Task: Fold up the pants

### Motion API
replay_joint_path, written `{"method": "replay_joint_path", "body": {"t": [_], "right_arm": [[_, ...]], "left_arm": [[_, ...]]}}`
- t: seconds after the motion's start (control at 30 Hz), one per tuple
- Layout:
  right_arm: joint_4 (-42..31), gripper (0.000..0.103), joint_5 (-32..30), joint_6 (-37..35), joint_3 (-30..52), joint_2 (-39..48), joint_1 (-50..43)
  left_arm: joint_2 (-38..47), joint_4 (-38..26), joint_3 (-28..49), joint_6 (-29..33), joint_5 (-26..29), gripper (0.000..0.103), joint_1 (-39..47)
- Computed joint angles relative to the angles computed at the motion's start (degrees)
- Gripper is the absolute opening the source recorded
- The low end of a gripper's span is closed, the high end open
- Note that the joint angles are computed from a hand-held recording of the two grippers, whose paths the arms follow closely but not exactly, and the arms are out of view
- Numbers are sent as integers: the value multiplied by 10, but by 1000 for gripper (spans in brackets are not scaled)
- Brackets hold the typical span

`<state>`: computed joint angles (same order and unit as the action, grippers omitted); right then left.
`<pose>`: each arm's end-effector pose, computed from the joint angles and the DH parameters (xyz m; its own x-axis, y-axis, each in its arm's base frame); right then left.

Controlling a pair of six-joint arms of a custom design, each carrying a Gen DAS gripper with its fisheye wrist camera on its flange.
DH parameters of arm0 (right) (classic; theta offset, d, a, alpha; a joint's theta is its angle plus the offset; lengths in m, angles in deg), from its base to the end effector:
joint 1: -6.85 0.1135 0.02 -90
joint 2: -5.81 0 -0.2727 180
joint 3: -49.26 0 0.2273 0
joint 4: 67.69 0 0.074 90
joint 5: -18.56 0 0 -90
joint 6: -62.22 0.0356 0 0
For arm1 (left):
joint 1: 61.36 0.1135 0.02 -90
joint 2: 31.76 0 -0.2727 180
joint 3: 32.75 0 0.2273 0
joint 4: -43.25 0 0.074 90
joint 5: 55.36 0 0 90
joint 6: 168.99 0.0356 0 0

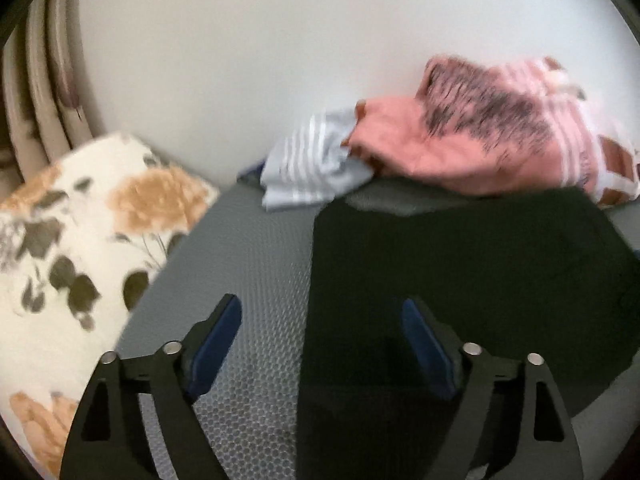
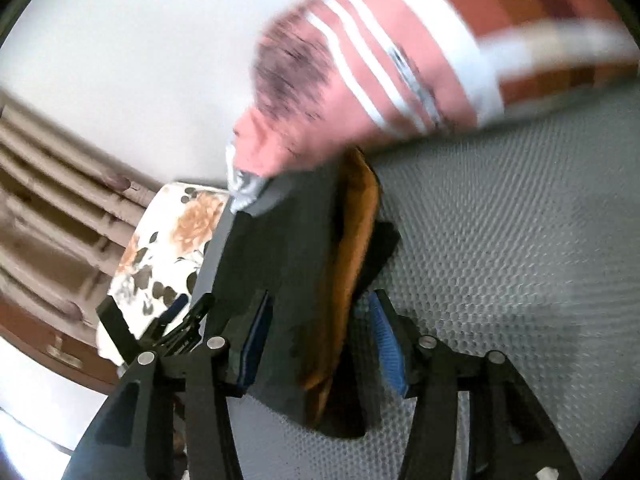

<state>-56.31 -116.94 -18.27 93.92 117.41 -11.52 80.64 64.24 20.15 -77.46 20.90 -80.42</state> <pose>0.2599 -0.0595 0.0763 -0.7987 0.3872 -0.4606 -0.0304 0.7385 0.6736 0.3092 -0.0979 0.1022 -0.5845 0.2294 -0.7783 0.1572 0.9730 0.1687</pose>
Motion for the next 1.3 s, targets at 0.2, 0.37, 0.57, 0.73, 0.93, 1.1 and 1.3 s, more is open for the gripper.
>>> {"method": "replay_joint_path", "body": {"t": [0.2, 0.37, 0.57, 0.73, 0.93, 1.1, 1.3], "right_arm": [[55, 83, 224, -5, -116, -157, 139], [130, 84, 342, 25, -167, -144, 229], [162, 88, 394, 78, -175, -134, 284], [149, 92, 450, 92, -189, -178, 319], [119, 95, 441, 102, -191, -217, 319], [99, 95, 431, 112, -193, -245, 315], [66, 96, 461, 117, -189, -282, 344]], "left_arm": [[-58, 36, -42, -16, -69, 101, -56], [-96, 18, -60, -51, -61, 103, -70], [-134, 10, -81, -68, -59, 103, -74], [-165, -3, -91, -65, -94, 103, -84], [-235, 28, -132, -52, -167, 103, -114], [-316, -46, -129, -69, -65, 103, -89], [-331, -117, -97, -86, -54, 103, -99]]}}
